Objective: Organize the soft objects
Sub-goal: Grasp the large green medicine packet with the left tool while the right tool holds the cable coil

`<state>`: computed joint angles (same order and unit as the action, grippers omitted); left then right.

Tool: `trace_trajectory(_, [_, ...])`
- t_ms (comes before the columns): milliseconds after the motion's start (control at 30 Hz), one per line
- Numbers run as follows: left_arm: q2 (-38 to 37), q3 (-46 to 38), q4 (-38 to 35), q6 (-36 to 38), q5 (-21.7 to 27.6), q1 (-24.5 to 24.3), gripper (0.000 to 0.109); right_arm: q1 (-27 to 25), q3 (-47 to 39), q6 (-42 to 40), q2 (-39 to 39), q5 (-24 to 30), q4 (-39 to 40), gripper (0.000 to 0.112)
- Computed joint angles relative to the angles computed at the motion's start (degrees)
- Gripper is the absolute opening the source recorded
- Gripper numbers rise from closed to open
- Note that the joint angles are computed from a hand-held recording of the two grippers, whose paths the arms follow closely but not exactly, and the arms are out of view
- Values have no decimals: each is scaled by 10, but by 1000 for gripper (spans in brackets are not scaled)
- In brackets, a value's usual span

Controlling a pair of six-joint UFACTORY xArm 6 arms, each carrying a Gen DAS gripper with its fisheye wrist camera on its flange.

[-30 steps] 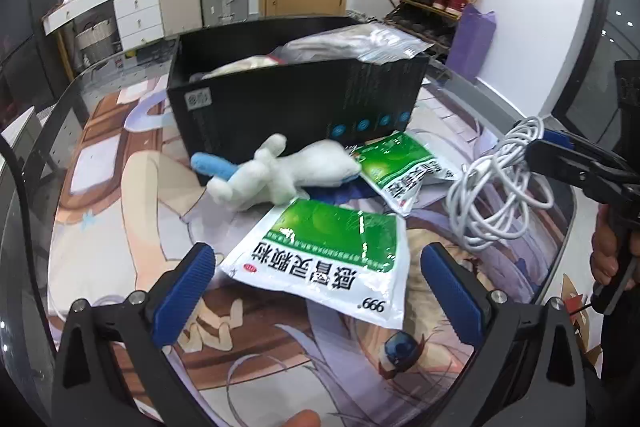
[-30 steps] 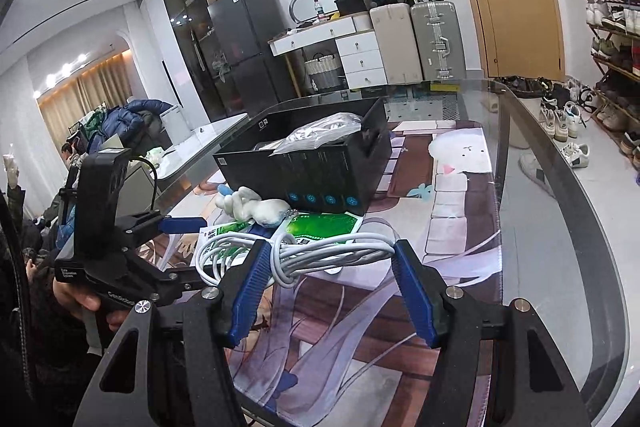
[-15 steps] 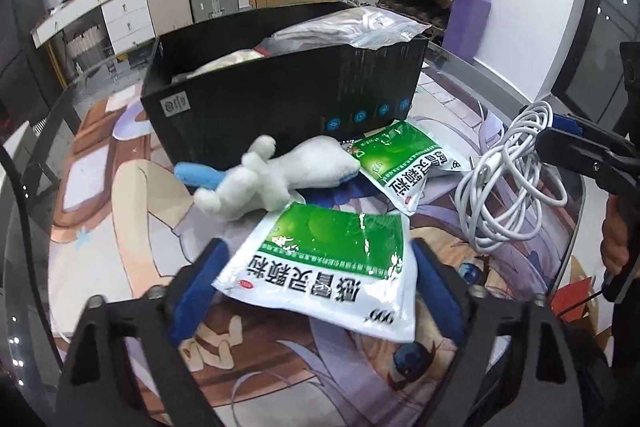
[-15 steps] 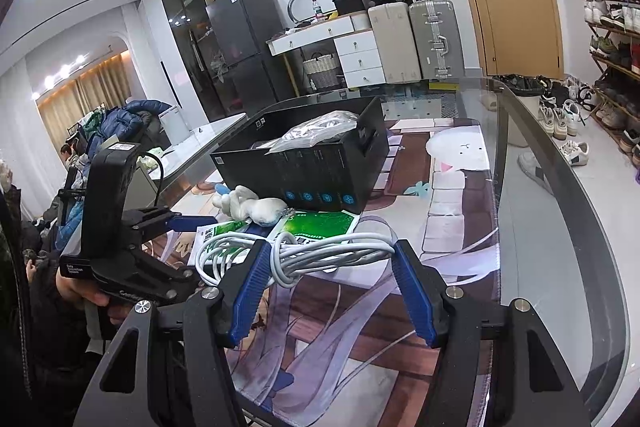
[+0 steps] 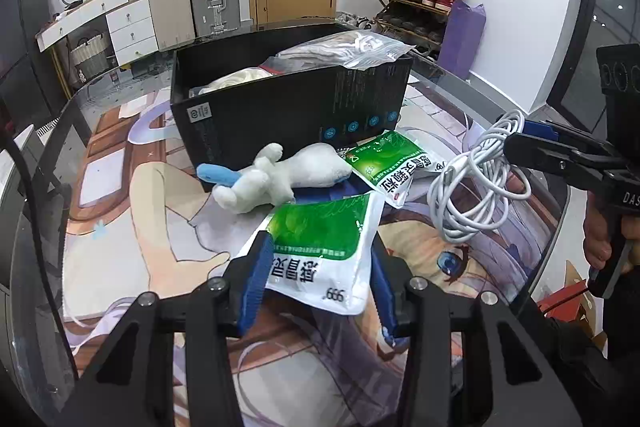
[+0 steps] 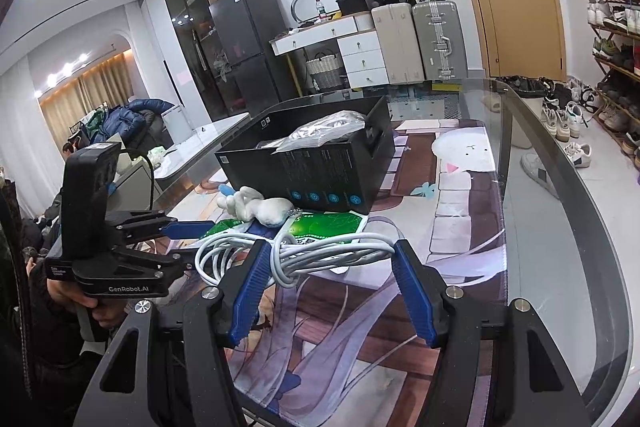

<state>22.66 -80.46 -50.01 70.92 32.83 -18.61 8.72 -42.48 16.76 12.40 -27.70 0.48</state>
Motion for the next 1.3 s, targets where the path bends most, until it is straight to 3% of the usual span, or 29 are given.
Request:
trace_trajectory(133, [2, -4, 3, -4, 5, 3, 49, 0, 0, 2, -1, 0, -5, 63])
trace_trajectory(233, [4, -10, 18, -15, 21, 7, 68, 1, 1, 2, -2, 2, -5, 63])
trace_trajectory(300, [4, -13, 24, -9, 37, 10, 70, 3, -1, -5, -2, 4, 3, 63])
trace_trajectory(367, [5, -19, 11, 5, 56, 16, 80, 4, -1, -5, -3, 5, 4, 63])
trace_trajectory(567, [19, -43, 5, -16, 49, 23, 88, 5, 0, -5, -2, 4, 7, 63])
trace_trajectory(767, [65, -91, 60, -79, 49, 15, 88, 3, 1, -3, -3, 4, 1, 63])
trace_trajectory(1067, [47, -60, 44, -43, 42, 10, 71, -1, 2, 5, -1, 4, -7, 63])
trace_trajectory(1300, [27, -35, 60, -31, 31, 4, 79, 1, -1, 7, 2, 5, -12, 63])
